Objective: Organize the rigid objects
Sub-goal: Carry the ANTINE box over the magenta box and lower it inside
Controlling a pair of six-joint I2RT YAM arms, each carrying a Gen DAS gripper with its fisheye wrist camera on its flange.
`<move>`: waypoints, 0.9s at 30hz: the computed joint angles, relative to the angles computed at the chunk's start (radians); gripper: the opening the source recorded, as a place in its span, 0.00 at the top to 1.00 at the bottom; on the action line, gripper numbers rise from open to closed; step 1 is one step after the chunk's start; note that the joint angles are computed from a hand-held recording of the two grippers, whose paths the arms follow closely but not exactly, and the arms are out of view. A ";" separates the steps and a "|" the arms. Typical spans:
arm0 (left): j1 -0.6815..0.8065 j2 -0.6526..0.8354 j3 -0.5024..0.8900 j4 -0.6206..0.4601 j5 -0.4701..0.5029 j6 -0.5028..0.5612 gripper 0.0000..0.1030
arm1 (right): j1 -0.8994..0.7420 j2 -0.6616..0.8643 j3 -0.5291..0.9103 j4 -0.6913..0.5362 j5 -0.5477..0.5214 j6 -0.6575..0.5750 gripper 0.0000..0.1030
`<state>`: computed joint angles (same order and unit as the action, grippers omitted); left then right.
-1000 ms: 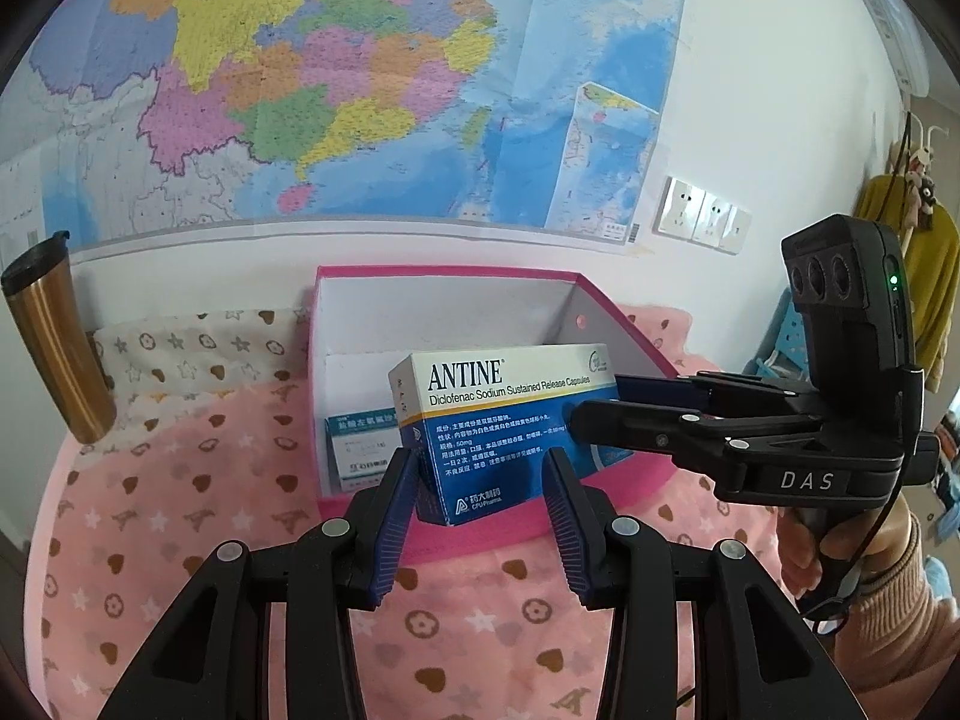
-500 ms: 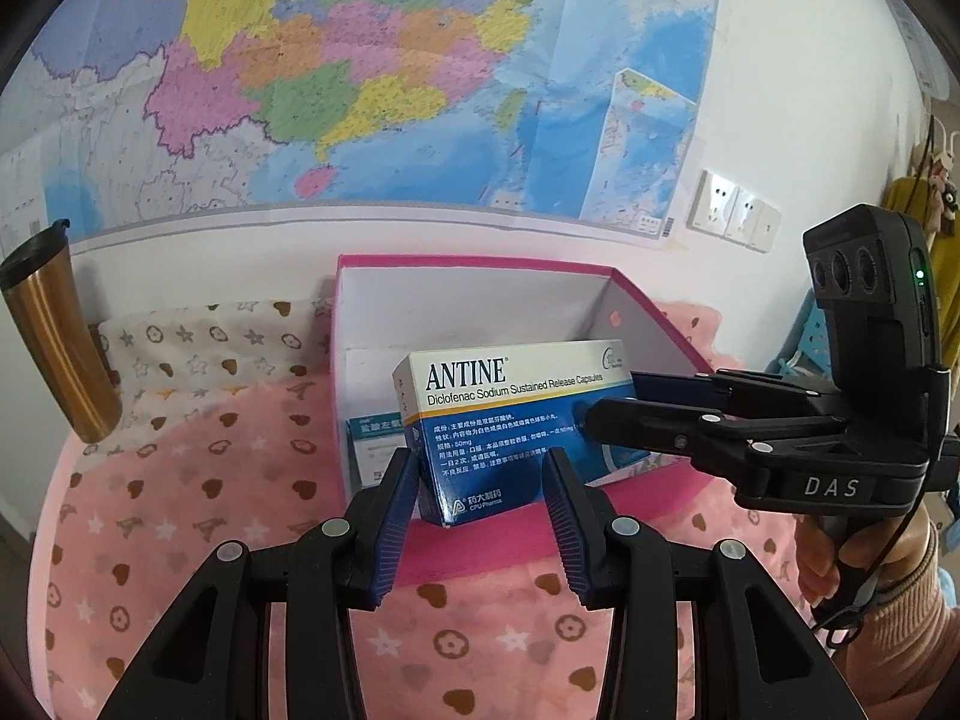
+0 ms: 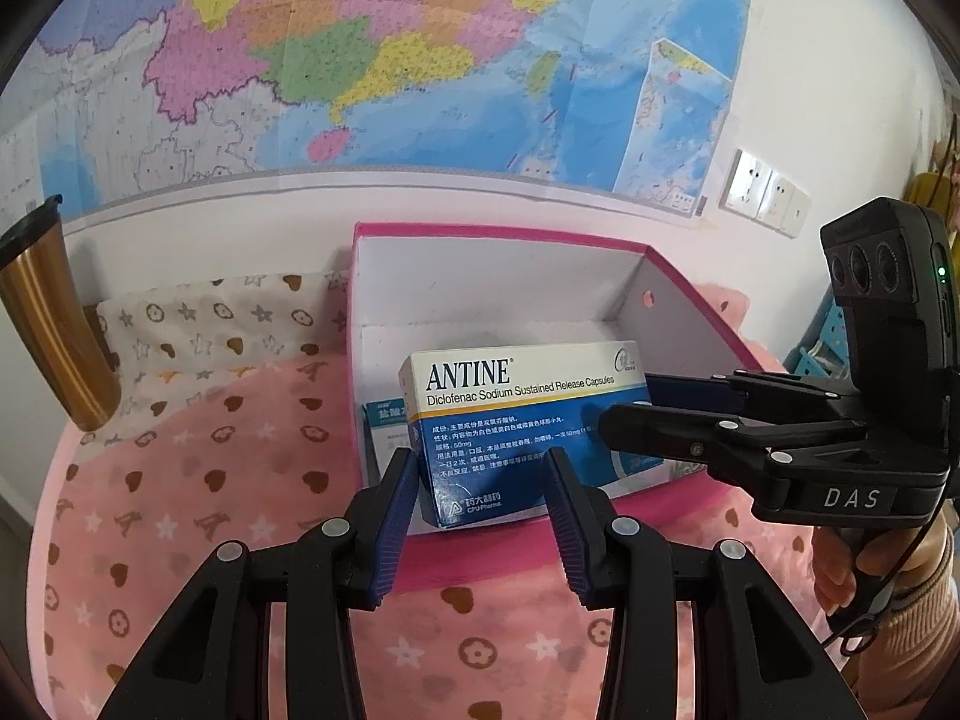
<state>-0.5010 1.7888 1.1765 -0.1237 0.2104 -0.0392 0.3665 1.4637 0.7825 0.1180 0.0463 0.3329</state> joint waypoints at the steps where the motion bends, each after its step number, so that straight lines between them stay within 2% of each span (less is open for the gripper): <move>1: 0.001 0.003 0.003 -0.002 0.000 0.000 0.59 | -0.002 0.006 0.003 0.000 -0.004 0.001 0.54; 27: 0.007 0.066 0.064 -0.035 -0.015 0.004 0.59 | -0.044 0.125 0.075 -0.012 -0.074 0.028 0.54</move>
